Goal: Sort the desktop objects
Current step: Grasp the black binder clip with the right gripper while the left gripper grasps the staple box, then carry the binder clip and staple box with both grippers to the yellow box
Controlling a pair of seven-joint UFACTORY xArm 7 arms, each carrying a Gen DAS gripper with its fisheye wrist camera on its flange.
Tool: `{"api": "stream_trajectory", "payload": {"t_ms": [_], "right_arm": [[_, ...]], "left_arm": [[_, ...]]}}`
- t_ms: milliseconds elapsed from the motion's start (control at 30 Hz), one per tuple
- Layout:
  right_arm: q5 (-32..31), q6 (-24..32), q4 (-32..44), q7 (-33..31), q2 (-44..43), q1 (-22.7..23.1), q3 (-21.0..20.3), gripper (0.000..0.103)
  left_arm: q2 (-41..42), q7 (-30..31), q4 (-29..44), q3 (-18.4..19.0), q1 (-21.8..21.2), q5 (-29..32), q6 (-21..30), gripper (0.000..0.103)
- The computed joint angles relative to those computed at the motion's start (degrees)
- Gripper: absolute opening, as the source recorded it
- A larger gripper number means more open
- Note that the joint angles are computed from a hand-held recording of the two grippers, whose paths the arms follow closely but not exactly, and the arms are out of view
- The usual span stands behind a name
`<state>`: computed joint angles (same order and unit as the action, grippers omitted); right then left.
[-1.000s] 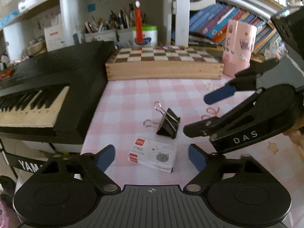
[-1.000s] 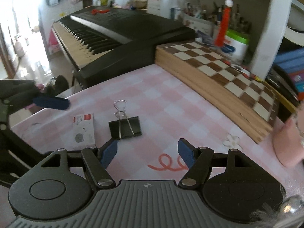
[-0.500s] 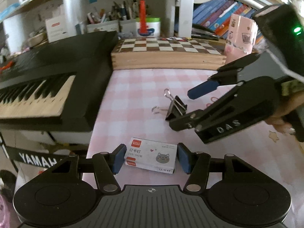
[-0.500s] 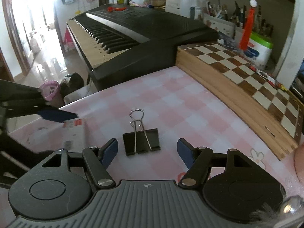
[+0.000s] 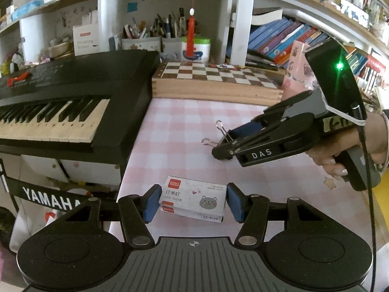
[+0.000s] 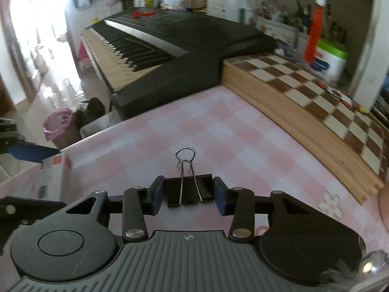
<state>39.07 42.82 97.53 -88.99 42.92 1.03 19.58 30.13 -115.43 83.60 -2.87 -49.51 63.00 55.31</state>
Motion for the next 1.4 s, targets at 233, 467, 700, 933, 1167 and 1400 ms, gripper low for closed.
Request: {"api": "stream_trajectory", "payload": {"t_ms": [233,467,700,933,1167,1400], "right_arm": [[5.43,-5.44,-6.78,0.33,-5.41,-2.82,0.74,0.039],[13.79,-11.47,-16.81,-3.26,-13.88,-5.15,0.35,0.039],[21.88,-10.36,-25.88,-3.73,-23.72,-5.72,-4.04,0.039],[27.94,-8.10,-35.52,-5.20,-33.09,-4.12,-9.42,0.039],[29.01,-8.01,-44.20,-3.22,-39.61,-0.57,-14.48,0.039],[31.13,-9.00,-54.22,-3.08,-48.79,2.32,-17.89,0.039]], "left_arm": [[-0.49,-1.17,0.73,-0.05,-1.18,2.28,0.92,0.057],[-0.05,3.33,3.78,-0.92,-2.16,-1.21,5.06,0.057],[-1.47,0.47,4.08,-1.23,-4.38,0.58,6.81,0.057],[-1.99,1.29,5.10,-2.51,-6.18,2.52,7.95,0.057],[-3.56,0.62,2.32,-3.78,-7.54,3.97,7.19,0.057],[-5.87,-1.33,-0.76,-6.01,-8.79,4.32,8.41,0.057]]}}
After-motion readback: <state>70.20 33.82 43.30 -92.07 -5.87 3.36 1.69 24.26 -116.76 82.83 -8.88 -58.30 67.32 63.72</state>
